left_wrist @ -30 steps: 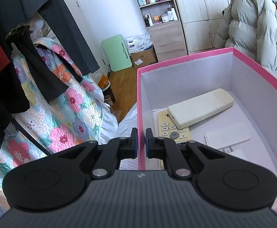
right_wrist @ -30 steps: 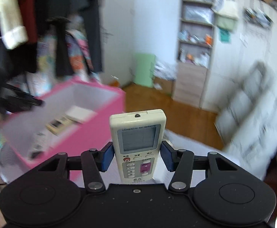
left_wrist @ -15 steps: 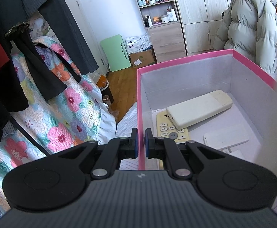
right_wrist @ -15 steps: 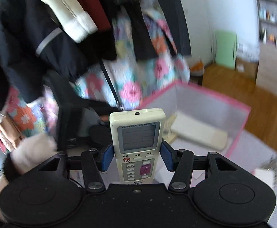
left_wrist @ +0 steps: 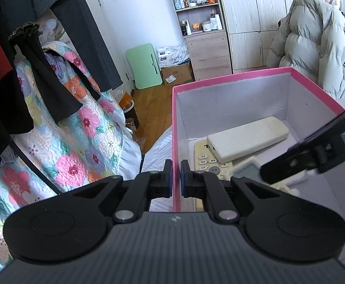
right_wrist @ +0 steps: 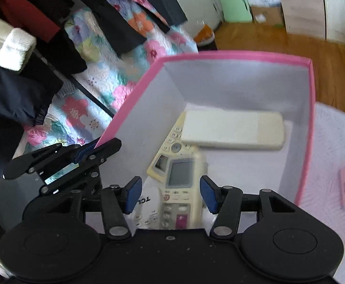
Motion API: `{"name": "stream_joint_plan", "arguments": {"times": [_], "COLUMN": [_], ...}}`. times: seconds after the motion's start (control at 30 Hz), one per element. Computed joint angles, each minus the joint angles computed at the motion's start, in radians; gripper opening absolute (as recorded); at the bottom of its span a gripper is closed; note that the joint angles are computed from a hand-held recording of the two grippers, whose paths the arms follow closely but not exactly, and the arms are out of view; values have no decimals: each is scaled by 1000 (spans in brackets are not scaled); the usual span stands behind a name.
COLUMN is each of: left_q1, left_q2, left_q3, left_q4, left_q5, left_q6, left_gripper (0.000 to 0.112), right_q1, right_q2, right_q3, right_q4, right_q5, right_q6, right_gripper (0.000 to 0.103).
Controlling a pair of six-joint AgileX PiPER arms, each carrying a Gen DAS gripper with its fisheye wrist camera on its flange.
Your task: Organize rigid objects
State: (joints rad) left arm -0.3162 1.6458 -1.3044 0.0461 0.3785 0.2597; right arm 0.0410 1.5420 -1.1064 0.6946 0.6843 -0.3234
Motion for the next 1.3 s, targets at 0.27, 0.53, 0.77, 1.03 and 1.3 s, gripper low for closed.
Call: {"name": "stream_joint_plan", "arguments": {"times": [0.27,0.53,0.77,1.03,1.3], "left_q1": [-11,-16,-16,-13,-11], "left_q2": [3,1,3,1,7], "left_q3": [-1,4,3,5,2], "left_q4": [30,63,68,63,63], "left_q5": [-3,-5,-5,-1,8], "left_q6": [-28,-54,-58,-50,-51], "left_gripper": [6,6,6,6,6], "right_q1": [-89,-404,-709,-836,-666], "right_q2": [-343,-567,-504,-249,43], "right_q3": [218,433,460,380,212], "right_q4": [40,159,258,443,457], "right_q5": [-119,-129,7,63,-64], "right_q6": [-300,-635,-849,-914,-811], "right_gripper": [60,61,64,55,35]}}
